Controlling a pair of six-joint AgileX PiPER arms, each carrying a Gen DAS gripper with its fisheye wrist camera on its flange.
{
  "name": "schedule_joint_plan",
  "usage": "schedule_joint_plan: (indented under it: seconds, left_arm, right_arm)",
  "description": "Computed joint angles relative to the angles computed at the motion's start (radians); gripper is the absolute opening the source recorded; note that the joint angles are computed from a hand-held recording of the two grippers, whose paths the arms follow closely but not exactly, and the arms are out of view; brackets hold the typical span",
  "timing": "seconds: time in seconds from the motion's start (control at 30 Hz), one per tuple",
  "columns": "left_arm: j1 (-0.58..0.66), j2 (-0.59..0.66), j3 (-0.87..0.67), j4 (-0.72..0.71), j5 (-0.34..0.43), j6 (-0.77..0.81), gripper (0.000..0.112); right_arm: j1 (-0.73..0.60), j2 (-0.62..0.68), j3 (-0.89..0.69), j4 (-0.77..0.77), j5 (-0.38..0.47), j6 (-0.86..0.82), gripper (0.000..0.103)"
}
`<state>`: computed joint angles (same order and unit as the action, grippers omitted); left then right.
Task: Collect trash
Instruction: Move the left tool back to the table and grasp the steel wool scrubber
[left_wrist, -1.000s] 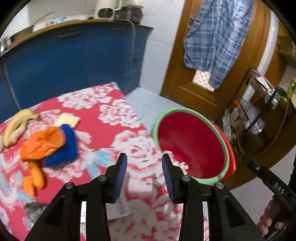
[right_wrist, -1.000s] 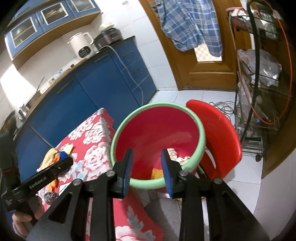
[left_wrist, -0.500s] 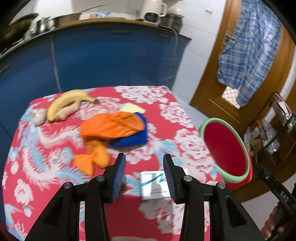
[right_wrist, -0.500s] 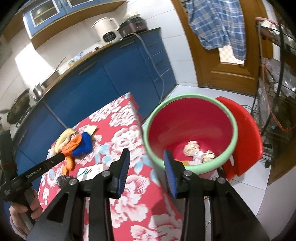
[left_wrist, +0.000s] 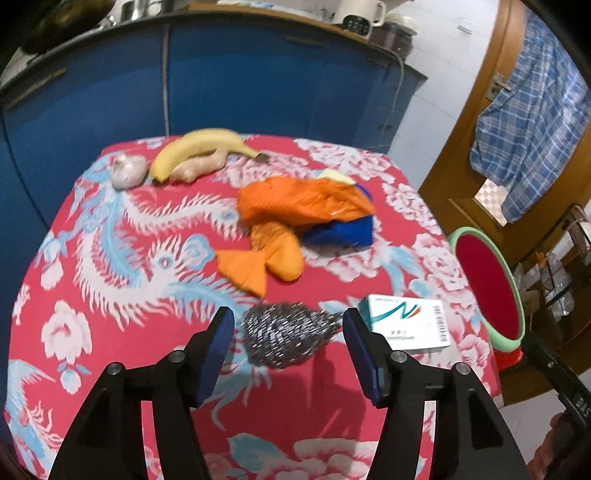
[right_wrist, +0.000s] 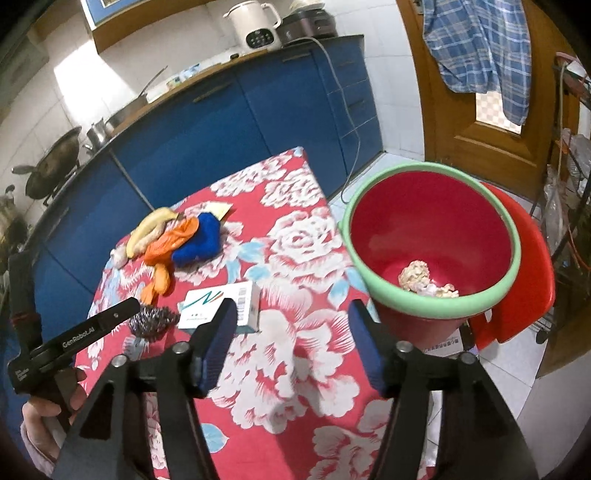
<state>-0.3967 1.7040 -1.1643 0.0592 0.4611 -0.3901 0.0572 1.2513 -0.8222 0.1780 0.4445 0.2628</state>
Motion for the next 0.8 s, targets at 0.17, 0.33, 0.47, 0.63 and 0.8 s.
schedule_joint_plan:
  seconds: [0.17, 0.33, 0.47, 0.63, 0.8]
  left_arm:
    - [0.027, 0.026, 0.015, -0.049, -0.016, 0.038, 0.063]
    - [0.041, 0.051, 0.021, -0.157, -0.053, 0.144, 0.063]
    - [0.05, 0.061, 0.03, -0.253, -0.081, 0.253, 0.058]
    - [0.079, 0.062, 0.048, -0.485, -0.098, 0.501, 0.039]
    - [0.115, 0.019, 0.089, -0.578, -0.121, 0.581, 0.032]
  right_arm:
    - [0.044, 0.025, -0.013, -0.056, 0.007, 0.06, 0.072]
    - [0.079, 0.06, -0.037, -0.094, 0.013, 0.105, 0.076]
    - [0.103, 0.098, -0.064, -0.111, 0.018, 0.138, 0.081]
    - [0.131, 0.147, -0.098, -0.119, 0.026, 0.16, 0.081]
    - [0.174, 0.198, -0.134, -0.137, 0.031, 0.178, 0.087]
